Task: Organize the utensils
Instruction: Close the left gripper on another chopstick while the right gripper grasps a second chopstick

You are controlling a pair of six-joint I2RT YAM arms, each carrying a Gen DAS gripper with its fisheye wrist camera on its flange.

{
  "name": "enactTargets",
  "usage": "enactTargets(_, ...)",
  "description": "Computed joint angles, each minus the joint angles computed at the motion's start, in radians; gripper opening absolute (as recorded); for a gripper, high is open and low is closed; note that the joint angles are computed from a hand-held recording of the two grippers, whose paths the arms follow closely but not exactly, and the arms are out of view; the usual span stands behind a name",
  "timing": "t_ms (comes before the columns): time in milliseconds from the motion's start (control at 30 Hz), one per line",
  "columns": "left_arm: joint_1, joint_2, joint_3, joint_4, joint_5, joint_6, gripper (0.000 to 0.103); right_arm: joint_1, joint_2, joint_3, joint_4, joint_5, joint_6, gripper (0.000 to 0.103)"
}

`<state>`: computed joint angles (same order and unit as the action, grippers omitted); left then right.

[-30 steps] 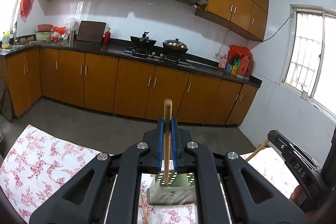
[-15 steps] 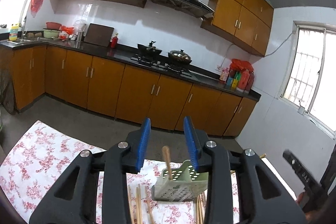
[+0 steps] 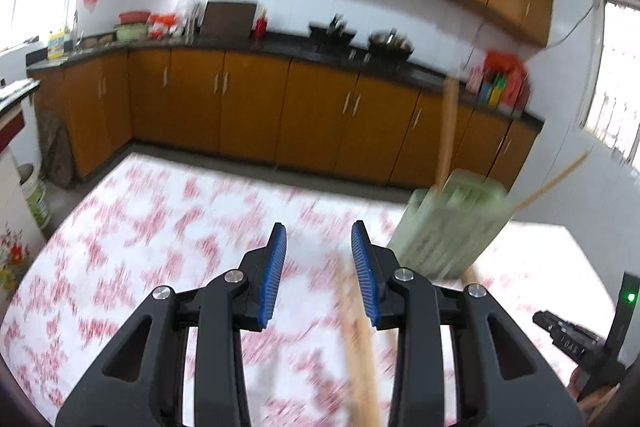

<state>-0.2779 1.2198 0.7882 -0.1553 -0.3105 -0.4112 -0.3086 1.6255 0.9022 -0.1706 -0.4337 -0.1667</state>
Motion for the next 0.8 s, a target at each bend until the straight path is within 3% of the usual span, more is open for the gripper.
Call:
enactTargets(367,0.039,0.012,-0.179,0.039,0.087,-0.018,0.035,0.103,0.064,-0.071,0.074,0.125,-0.059,0.023)
enactTargets(467,0.026,0.041,-0.188,0.055,0.111,-0.025,0.035,0.103,0.059,-0.087,0.108,0.162,-0.076,0.009)
enactTargets(800,-0.054,0.178,-0.155,0.085,0.145,-0.031,0.035,0.024,0.125,-0.020,0.126,0.221,0.017,0.008)
